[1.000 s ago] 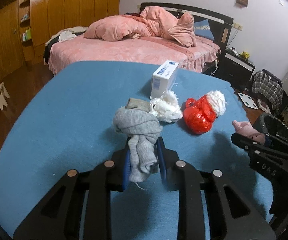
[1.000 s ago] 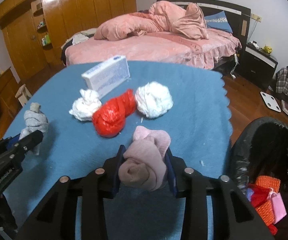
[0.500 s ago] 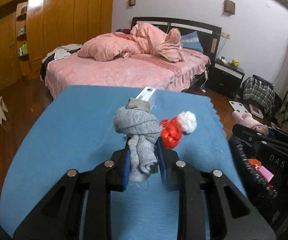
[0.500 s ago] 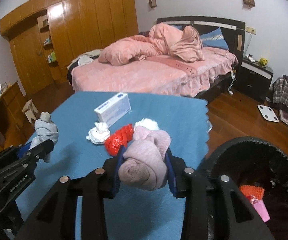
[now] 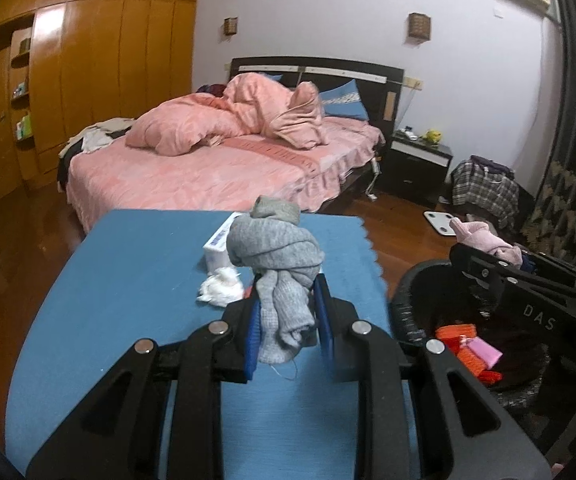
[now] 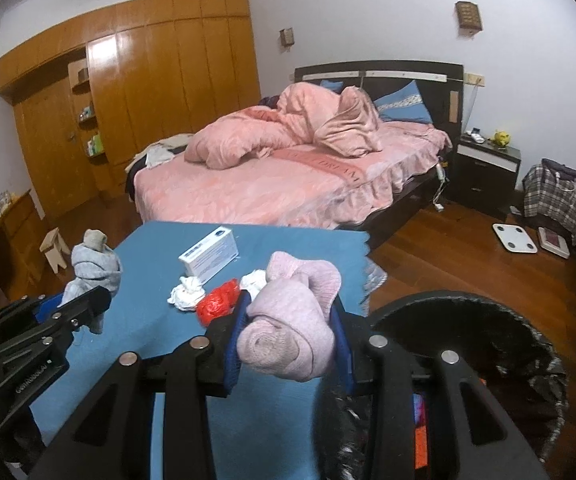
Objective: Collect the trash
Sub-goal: 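Lift the grey sock and pink cloth and carry both tools toward the bin, then lower both tools into the bin and open them to drop sock and cloth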
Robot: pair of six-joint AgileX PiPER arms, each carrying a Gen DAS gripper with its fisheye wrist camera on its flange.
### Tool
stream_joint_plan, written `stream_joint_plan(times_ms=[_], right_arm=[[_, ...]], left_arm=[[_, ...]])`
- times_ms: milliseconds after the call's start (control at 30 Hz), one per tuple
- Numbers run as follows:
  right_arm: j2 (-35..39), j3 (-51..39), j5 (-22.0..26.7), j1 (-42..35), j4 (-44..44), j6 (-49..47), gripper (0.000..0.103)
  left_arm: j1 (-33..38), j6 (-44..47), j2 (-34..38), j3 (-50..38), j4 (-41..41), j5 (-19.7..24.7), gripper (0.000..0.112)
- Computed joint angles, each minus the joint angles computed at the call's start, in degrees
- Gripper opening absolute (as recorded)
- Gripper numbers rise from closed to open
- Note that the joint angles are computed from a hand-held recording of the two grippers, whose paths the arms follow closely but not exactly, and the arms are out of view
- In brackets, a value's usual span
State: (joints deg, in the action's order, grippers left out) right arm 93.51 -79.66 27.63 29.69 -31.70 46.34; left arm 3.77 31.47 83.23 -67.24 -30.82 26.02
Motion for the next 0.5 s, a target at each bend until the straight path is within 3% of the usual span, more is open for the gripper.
stream_joint_plan(times_ms=[500], right_arm=[[-11.8,11.5,-0.2,-4.3,-6.3,6.1,0.037]], left_arm=[[-11.9,-5.8,-5.3,1.4,4.9,-1.1,0.023]])
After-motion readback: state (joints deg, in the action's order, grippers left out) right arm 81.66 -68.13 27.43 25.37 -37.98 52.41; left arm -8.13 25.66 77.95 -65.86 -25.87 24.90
